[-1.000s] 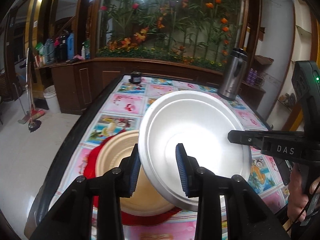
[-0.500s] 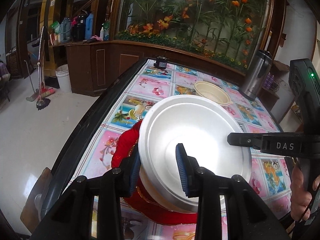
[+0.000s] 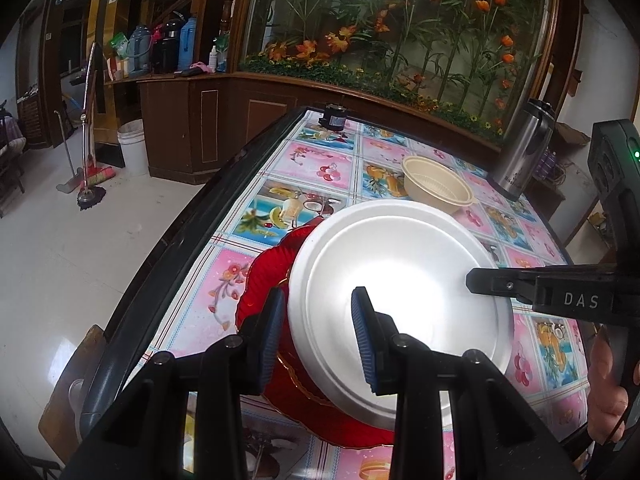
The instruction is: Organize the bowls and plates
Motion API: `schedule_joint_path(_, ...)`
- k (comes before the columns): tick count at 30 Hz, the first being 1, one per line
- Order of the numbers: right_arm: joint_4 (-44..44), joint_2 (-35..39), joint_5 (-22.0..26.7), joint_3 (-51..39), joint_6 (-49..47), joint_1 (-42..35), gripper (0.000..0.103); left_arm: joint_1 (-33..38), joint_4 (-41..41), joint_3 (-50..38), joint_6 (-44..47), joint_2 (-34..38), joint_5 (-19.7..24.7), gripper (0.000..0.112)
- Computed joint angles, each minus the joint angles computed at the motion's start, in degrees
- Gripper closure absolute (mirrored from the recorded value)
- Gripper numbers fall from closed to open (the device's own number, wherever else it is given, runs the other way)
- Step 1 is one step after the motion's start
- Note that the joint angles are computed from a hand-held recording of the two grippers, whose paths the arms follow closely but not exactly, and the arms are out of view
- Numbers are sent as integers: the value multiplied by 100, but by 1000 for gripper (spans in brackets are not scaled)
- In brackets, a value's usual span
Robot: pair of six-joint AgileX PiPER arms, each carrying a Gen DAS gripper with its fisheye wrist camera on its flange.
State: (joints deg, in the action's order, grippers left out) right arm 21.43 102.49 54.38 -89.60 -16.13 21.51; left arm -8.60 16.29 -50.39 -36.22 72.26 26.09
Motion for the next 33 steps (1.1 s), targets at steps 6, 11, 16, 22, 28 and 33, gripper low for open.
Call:
schedule_joint_path(6,92,-64,-41,75,-193,-45,91,-35,148,-7,-165,-39,53,78)
schedule_joint_path(11,317,-164,-34,155,-391,-163,91,-45,168,-20,-189,-44,70,78)
schedule_joint_path(16,535,-173,24,147,-599,-294,89,-58,213,-1,-233,-78,75,77)
schedule_joint_path(22,1096,-243,141,132,-1033,-715,88,-188,567,-45,-552,-250,225,68)
schedule_joint_path(28,998,56,303,-465,-834,-1376,89,-280,584,-82,-594,-339,204,60)
schedule_joint_path(33,496,1018,752,-1915,-302,-1633,89,-445,590,-119,-568,-288,89,50)
